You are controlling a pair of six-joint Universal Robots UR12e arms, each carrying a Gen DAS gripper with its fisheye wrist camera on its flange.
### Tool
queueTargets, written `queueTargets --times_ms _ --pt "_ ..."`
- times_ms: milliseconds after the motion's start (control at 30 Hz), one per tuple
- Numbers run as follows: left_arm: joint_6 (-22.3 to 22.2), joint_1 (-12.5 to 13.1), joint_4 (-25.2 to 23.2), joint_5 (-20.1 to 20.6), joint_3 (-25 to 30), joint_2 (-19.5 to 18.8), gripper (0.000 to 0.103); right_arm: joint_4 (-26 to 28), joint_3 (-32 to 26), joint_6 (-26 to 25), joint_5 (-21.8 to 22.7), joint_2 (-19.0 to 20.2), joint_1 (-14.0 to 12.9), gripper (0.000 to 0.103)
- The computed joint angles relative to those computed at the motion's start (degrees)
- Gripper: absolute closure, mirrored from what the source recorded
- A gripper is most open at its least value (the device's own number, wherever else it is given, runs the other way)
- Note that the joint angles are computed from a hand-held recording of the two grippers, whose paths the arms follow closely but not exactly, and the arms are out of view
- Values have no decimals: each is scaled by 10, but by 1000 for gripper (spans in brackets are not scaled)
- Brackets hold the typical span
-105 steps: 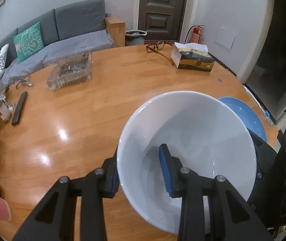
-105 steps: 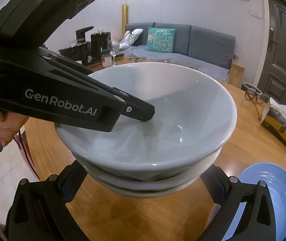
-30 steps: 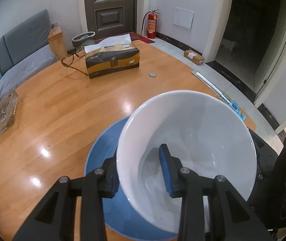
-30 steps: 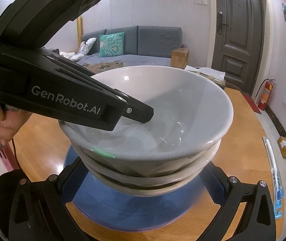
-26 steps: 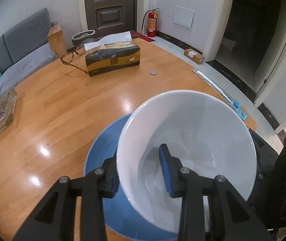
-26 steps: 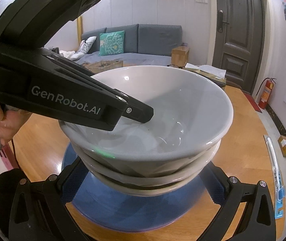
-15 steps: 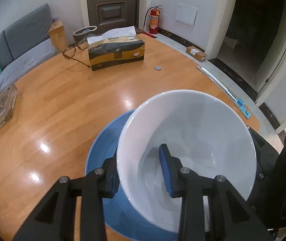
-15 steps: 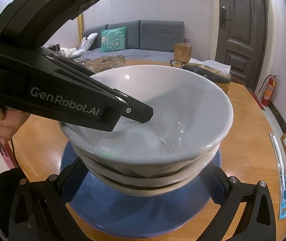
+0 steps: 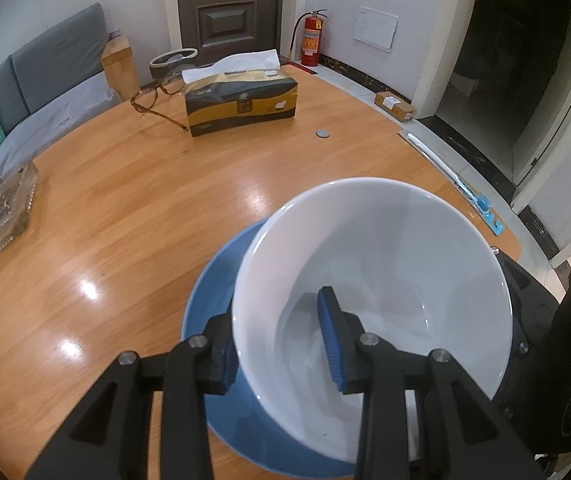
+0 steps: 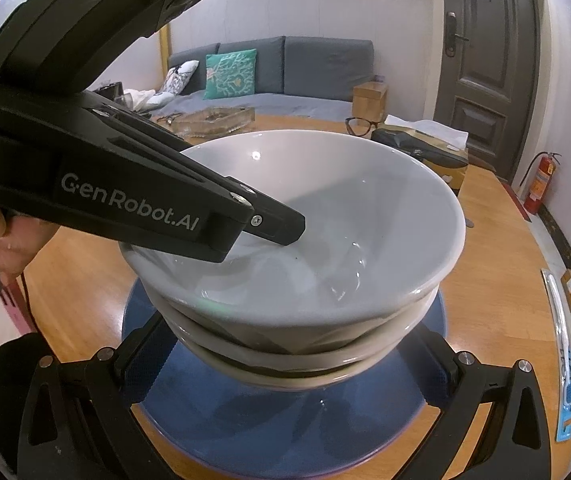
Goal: Organize plates and bowls
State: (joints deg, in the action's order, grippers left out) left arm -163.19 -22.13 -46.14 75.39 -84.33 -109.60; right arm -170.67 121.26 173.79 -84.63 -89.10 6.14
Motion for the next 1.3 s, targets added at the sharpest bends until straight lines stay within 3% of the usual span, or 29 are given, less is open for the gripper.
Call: queueTargets --times_ms 633,933,1033,1100,1233,1300 --pt "3 4 1 -23 -7 0 72 27 -9 -16 -24 2 5 1" --pt "4 4 4 -23 -9 2 71 14 -2 -16 -27 1 7 1" --pt "3 4 -3 -22 -8 2 67 16 -1 -15 -28 0 7 1" --pt "1 3 -10 -17 -7 4 55 19 -2 -14 -32 0 8 2" --pt "2 5 -5 -16 -12 11 48 12 4 -9 -27 -7 6 2" --pt "0 5 -1 -16 -15 14 40 14 5 -11 -30 -10 8 2"
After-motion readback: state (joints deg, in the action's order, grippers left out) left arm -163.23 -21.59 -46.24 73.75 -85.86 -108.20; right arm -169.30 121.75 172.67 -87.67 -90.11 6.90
